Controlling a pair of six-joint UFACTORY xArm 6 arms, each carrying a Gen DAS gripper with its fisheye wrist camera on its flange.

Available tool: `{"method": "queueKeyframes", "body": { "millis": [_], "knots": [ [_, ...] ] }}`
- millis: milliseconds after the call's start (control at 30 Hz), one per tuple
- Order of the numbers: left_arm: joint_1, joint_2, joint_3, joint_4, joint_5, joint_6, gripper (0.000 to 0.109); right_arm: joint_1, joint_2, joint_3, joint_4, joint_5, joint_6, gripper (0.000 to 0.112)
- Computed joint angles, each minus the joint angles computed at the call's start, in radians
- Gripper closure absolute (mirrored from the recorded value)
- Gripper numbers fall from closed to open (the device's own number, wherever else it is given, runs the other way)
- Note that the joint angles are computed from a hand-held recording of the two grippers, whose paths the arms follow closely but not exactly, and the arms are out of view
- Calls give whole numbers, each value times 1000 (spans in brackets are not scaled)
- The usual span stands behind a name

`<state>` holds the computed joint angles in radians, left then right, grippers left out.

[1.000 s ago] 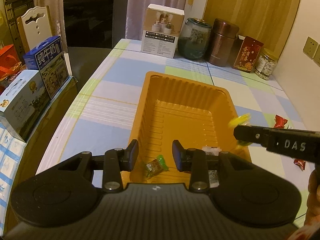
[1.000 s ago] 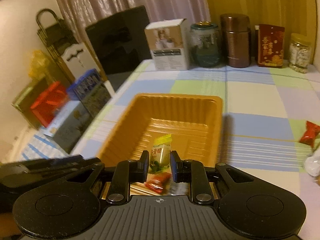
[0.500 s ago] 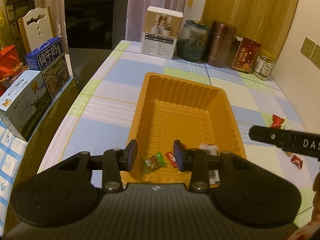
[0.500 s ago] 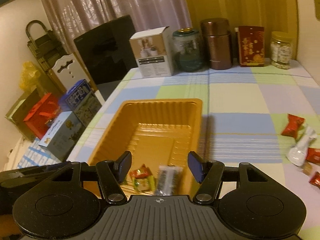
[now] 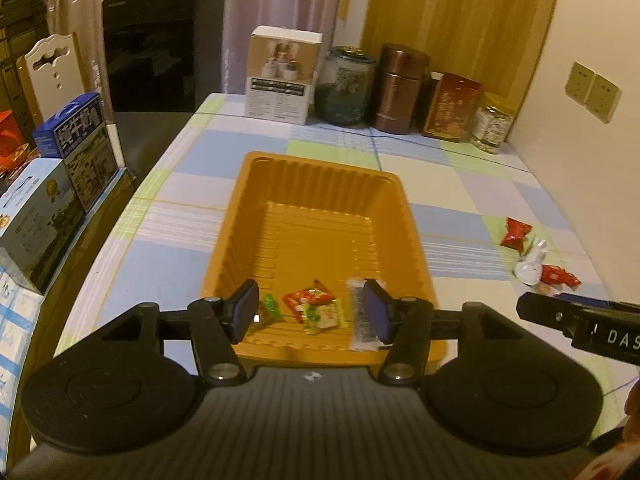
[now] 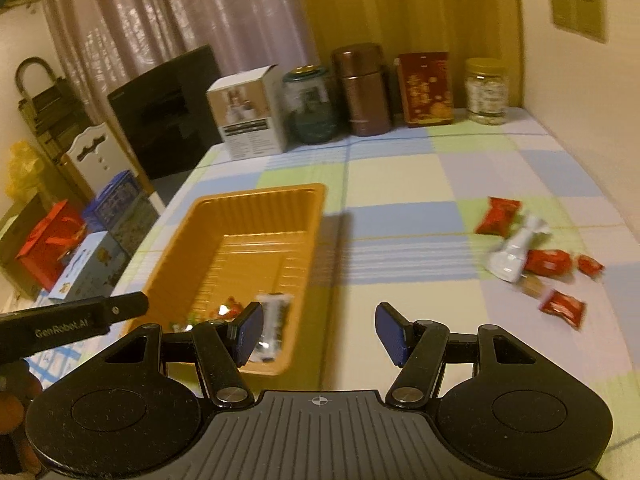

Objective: Organize snacks
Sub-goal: 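Move both open grippers back toward the remaining snacks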

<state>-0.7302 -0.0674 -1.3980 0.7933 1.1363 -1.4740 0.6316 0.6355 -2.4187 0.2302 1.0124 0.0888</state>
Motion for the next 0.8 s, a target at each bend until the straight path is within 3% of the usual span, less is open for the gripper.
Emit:
{"method": "queueKeyframes", "body": {
  "millis": [167,367,800],
  "knots": [
    [-27,44,-56,7,-8,10,50,-26,-158,241,-31,-88,23,50],
    [-51,130,-152,-6,-28,58,46,-68,-281,418,-67,-156,63,50],
    [-65,327,-381,-57,-86,184,43,-181,-404,585,-139,-221,133,50]
  ]
}}
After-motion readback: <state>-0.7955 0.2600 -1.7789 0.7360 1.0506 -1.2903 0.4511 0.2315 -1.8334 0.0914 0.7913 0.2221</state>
